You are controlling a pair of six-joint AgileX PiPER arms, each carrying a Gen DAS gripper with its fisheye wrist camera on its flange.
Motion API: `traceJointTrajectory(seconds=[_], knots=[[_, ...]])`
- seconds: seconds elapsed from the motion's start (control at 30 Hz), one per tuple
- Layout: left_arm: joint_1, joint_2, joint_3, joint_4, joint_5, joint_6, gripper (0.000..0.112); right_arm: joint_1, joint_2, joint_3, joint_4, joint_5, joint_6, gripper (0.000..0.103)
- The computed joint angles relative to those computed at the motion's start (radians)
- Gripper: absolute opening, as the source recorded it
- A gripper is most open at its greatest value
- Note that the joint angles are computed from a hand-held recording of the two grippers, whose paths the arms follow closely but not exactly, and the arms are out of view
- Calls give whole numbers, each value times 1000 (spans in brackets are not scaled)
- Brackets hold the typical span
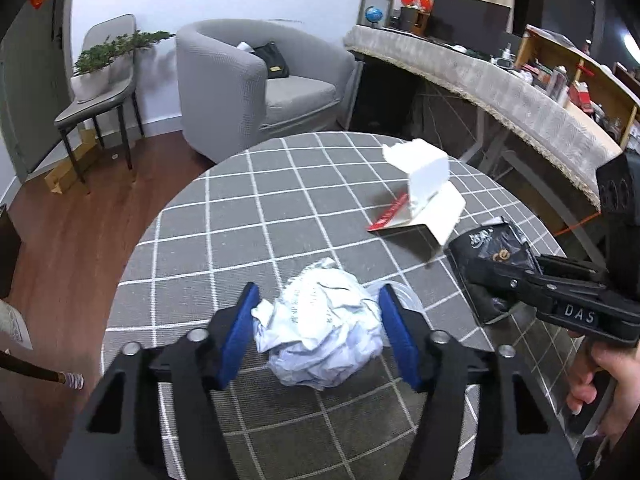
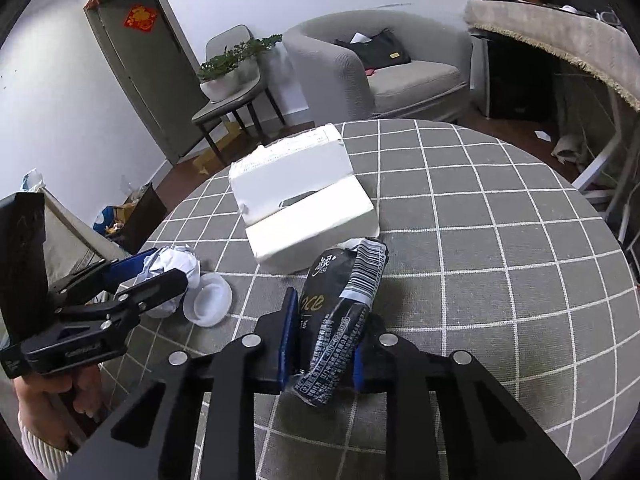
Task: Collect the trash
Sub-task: 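Grasp the black Face bag with the right tool while the left tool grasps the foil ball, then carry the crumpled foil ball in the left tool over the bin and release it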
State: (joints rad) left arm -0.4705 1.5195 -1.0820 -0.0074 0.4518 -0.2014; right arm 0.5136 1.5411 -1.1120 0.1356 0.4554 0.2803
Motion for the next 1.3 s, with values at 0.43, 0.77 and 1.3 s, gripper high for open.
traceJointTrajectory(seconds=[0.43, 0.77, 1.3], knots=[[-23, -130, 103, 149, -30, -164, 59, 54, -35, 0, -52, -9, 56, 13], [-29, -303, 228, 245, 0, -320, 59, 171, -70, 26, -183, -39, 223, 13], [-86, -588, 382, 444, 155, -562, 59, 378, -59, 2, -442, -43, 501, 13]])
